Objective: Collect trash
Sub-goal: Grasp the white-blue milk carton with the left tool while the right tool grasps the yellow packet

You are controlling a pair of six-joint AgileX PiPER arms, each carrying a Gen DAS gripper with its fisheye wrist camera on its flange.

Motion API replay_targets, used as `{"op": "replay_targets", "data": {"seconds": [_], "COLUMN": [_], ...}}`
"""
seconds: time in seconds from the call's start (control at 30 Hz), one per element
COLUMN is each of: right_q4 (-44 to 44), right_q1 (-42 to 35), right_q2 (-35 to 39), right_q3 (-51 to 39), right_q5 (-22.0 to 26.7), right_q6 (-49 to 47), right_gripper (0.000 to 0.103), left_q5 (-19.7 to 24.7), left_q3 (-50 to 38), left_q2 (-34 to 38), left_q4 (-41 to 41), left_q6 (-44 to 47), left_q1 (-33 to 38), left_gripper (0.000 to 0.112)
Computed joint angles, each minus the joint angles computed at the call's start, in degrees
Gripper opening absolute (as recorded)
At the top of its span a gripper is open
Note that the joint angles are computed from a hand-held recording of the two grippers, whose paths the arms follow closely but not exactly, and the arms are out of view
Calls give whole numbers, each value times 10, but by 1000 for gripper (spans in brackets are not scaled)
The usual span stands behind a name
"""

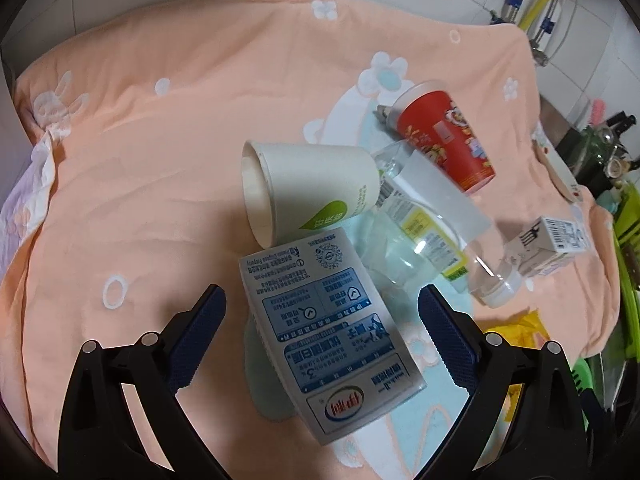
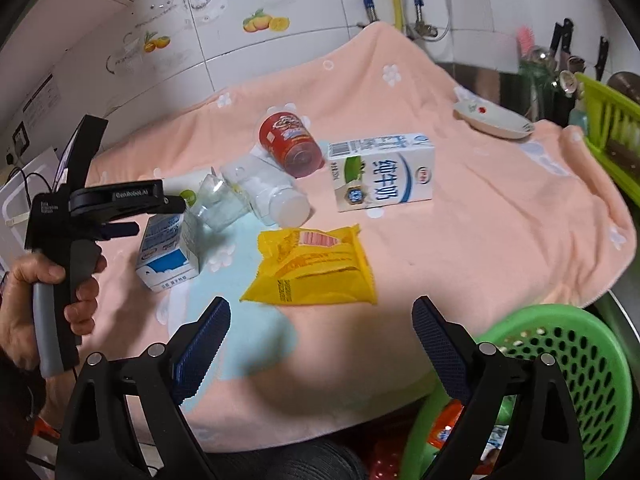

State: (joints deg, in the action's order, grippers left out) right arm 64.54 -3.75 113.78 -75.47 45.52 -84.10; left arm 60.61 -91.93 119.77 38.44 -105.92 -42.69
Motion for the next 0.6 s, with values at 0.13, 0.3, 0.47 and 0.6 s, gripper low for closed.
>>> {"op": "replay_targets", "data": {"seconds": [0.13, 0.3, 0.47, 0.6], "right_q4": [-26, -68, -110, -134], "right_q1": [27, 61, 79, 88], "right_q2": [29, 75, 122, 147], "right_q3": [-42, -102, -165, -192], "right_q5": [-7, -25, -32, -37], "right_q6": [42, 104, 171, 202], "right_gripper": [89, 89, 89, 89], "left_q5": [-17, -44, -59, -66], "left_q3": [0, 11, 27, 40], "left_q2": [9, 13, 8, 0], "left_q4": [-16, -25, -17, -11], "left_q6": [12, 22, 18, 12], "left_q1": [13, 23, 23, 19], "left_gripper": [95, 86, 85, 82]}}
